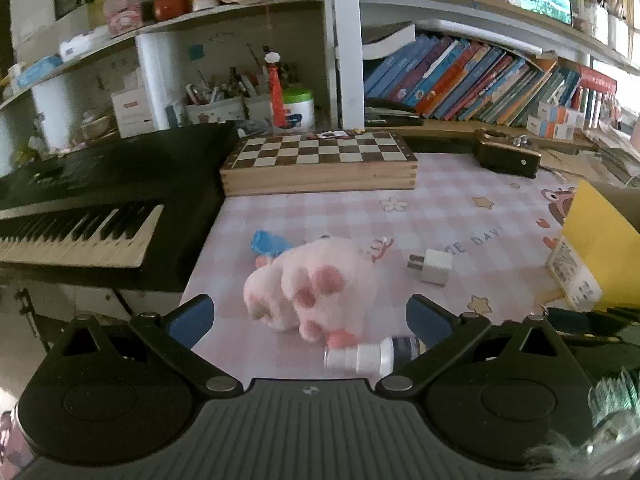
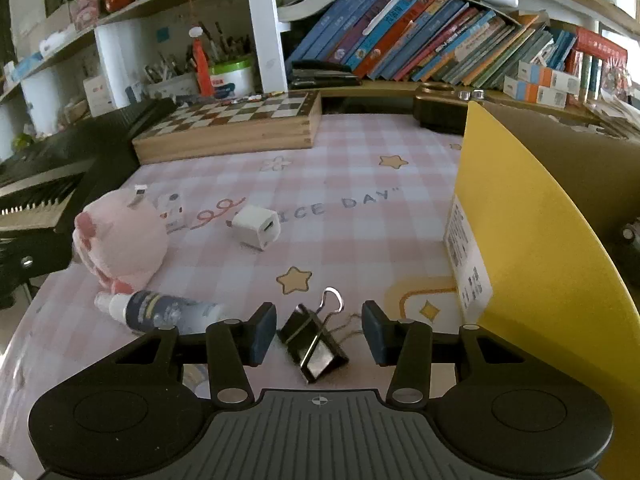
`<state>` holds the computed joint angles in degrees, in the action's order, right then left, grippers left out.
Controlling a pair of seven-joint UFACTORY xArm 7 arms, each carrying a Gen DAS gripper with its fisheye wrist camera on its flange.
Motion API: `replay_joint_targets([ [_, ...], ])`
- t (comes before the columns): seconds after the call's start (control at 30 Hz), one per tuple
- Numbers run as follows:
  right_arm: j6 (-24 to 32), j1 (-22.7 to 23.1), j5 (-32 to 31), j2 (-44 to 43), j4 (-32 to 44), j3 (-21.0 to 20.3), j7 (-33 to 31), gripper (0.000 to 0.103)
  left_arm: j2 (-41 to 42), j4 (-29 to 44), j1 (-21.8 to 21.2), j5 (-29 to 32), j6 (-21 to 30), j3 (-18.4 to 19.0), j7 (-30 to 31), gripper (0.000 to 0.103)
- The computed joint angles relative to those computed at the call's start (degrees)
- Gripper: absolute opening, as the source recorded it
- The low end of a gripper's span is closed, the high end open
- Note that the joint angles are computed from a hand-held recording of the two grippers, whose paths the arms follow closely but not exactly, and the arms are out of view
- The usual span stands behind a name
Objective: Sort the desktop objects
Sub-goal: 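Grasp the pink plush paw with the left gripper while the right grasps the binder clip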
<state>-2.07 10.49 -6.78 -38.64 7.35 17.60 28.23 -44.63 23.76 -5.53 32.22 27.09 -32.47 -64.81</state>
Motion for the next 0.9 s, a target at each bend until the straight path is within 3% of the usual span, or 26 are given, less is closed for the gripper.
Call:
replay_joint_targets([
  [0.13, -1.7, 0.8, 0.1, 2.5, 0.6, -2.1, -1.3, 0.026, 6.0, 2.9, 6.0, 4.6, -4.4, -1.9, -0.5, 0.103],
  [0.33, -4.2, 3.8, 1.0, 4.6, 0.6, -6.0, -4.3, 0.015, 16.2, 8.7, 11.9, 14.1, -3.9, -5.5, -0.2, 0.103],
  [0.53, -5.8, 8.2, 2.3, 5.7, 0.5, -10.8, -7.6, 0.01, 24.9, 13.2, 10.7, 22.6, 2.2, -5.9, 1.5, 0.103],
  [0.67, -5.5, 10.1, 3.3, 6.0, 0.9, -12.9, -8.9, 0.009, 27.1, 13.9, 8.9, 24.8, 3.6, -3.6, 0.0, 0.1],
  [0.73, -5.3, 10.7, 3.7, 5.8, 0.9, -13.6, -9.7, 0.008, 27.9, 14.3, 7.9, 25.6, 5.1, -2.5, 0.1, 0.089],
  [0.77, -5.2, 11.0, 3.8, 5.6, 0.9, -13.8, -10.0, 0.008, 28.2, 14.3, 7.4, 26.5, 5.1, -1.8, 0.2, 0.088],
  [0.9, -5.4, 10.9, 4.4, 4.5, 0.7, -13.7, -11.0, 0.007, 26.4, 13.2, 4.8, 27.4, 2.4, 2.5, -0.8, 0.069],
])
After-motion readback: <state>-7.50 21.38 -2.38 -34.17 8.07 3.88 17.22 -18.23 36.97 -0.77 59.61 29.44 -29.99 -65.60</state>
